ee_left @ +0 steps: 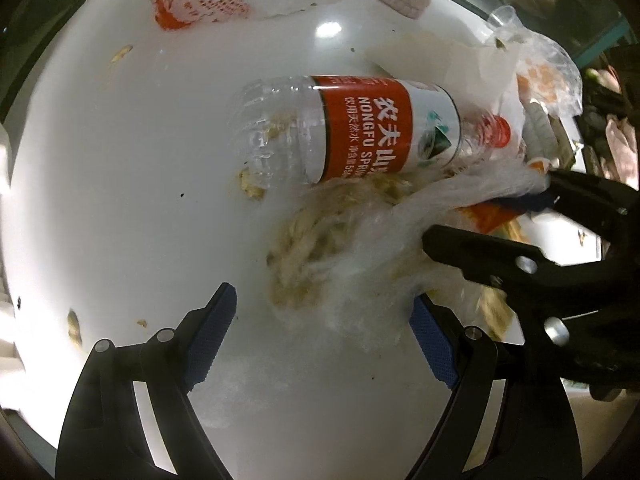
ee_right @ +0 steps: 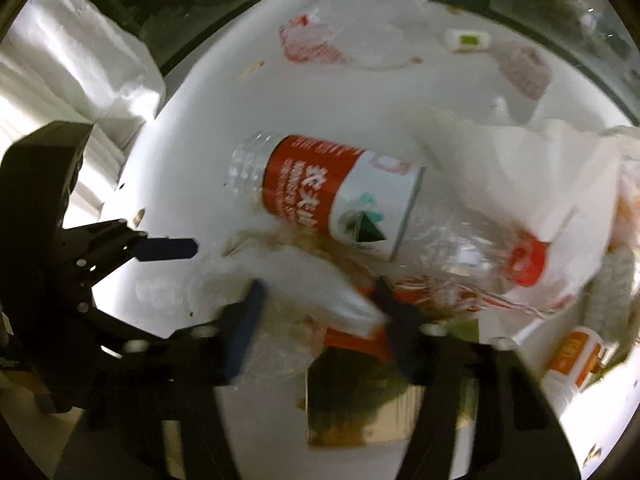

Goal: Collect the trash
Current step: 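Close both grippers on the crumpled clear plastic bag of food scraps, then lift the plastic bag with both grippers and carry it toward the blue bin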

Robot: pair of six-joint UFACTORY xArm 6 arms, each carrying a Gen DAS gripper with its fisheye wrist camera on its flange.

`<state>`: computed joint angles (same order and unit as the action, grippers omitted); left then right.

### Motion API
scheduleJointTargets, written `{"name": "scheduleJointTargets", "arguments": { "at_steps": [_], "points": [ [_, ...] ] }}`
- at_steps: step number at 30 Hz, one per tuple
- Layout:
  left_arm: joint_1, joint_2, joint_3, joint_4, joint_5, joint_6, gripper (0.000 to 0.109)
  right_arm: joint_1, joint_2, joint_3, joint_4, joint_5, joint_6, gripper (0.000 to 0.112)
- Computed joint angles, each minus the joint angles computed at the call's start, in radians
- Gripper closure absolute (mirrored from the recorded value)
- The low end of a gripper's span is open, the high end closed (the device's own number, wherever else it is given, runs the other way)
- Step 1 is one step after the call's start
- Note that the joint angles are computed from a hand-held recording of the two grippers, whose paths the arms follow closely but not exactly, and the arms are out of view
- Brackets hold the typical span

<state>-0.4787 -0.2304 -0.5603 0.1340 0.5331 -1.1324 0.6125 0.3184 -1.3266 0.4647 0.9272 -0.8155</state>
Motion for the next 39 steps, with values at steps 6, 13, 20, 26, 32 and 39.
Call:
{"name": "scheduleJointTargets", "arguments": {
  "at_steps": [6, 13, 20, 26, 32, 39],
  "points": [
    [-0.001, 0.009, 0.008, -0.032, -0.065, 0.068, 0.073, 0.003, 0.063, -0.076, -0.015, 0.099, 0.042, 0.091],
    [0.001, -0.064, 0.067, -0.001, -0.145, -0.034, 0.096, -0.011, -0.014, 0.002, 0.037, 0.069, -0.007, 0.094],
    [-0.031, -0.035, -0.048, 0.078, -0.079, -0.046, 0.096, -0.054, -0.101, 0.069, 0.073, 0.043, -0.036, 0.095],
    [-0.078, 0.055, -0.193, 0.097, -0.042, 0.021, 0.096, -0.133, -0.189, 0.139, 0.091, 0.012, -0.044, 0.095],
    [-0.134, 0.210, -0.371, 0.058, -0.032, 0.121, 0.096, -0.234, -0.244, 0.184, 0.079, 0.005, -0.039, 0.095],
    [-0.189, 0.395, -0.614, 0.040, 0.003, 0.191, 0.096, -0.368, -0.278, 0.198, 0.080, 0.007, -0.068, 0.095]
  ]
}}
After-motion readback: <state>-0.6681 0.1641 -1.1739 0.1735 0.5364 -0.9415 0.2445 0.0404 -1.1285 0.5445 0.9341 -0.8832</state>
